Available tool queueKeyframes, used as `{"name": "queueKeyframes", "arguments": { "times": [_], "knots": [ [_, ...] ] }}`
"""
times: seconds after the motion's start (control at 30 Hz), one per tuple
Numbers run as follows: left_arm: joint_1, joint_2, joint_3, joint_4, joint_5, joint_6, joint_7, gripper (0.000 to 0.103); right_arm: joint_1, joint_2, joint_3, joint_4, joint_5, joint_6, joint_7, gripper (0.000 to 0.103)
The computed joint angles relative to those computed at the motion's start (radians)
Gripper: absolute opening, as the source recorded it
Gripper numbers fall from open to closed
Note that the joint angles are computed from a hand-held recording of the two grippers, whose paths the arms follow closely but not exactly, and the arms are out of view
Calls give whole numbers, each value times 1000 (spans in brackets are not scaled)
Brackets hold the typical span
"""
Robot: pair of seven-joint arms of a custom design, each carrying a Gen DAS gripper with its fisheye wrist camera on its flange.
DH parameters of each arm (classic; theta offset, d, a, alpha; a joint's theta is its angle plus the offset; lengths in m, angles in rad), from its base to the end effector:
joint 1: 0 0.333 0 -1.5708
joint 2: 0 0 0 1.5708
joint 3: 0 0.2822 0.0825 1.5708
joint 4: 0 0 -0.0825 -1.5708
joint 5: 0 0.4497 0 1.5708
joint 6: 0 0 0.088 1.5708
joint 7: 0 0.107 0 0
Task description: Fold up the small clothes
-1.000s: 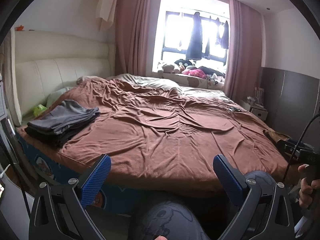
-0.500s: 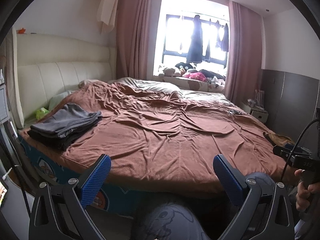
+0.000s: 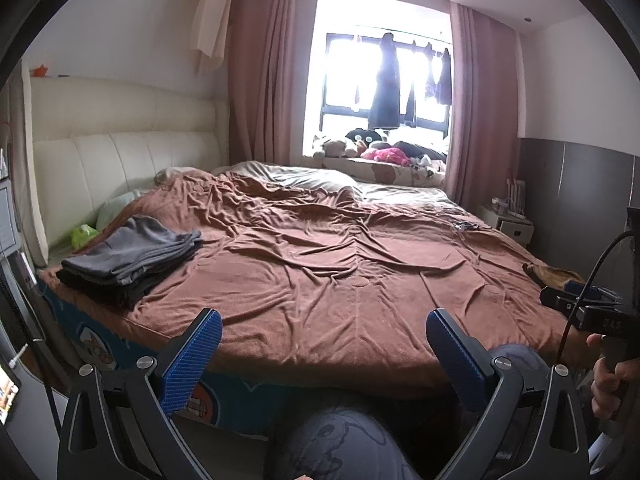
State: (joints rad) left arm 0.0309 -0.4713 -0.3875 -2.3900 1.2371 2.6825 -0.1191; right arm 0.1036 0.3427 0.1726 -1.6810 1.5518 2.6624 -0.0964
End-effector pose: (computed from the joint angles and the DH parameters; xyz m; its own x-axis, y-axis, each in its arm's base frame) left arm 0.4873 -0.2202 0.4862 0.2717 -0.9597 0.0719 -0.3555 -0.1696 -0.9192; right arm 0.7174 0.1624 0.3914 0.6763 -0.7216 -0.1477 -0.3633 -0.1523 -0.9191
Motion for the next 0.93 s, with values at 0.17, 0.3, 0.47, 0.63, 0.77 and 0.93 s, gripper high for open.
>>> {"name": "queueKeyframes", "arguments": {
  "times": [0.17,0.3,0.47,0.63,0.77,0.93],
  "knots": [
    [-2,5,1,7,1,0,5,103,-2,-7,-1,-6,13,-3,-13,103],
    [-3,6,2,9,0,1,11,103,-3,-7,-4,-5,18,-6,-13,103],
    [-6,5,3,9,-4,0,20,102,-2,-6,-6,-6,21,-4,-10,103],
    [-3,-2,1,12,-3,-11,8,103,1,-4,-7,-1,4,2,1,103],
    [-4,-2,2,10,-13,-15,15,103,-6,-2,-6,3,-3,-5,16,103],
    [-4,8,1,19,-16,-19,27,103,-12,0,-6,2,-3,-10,22,103]
  ]
}}
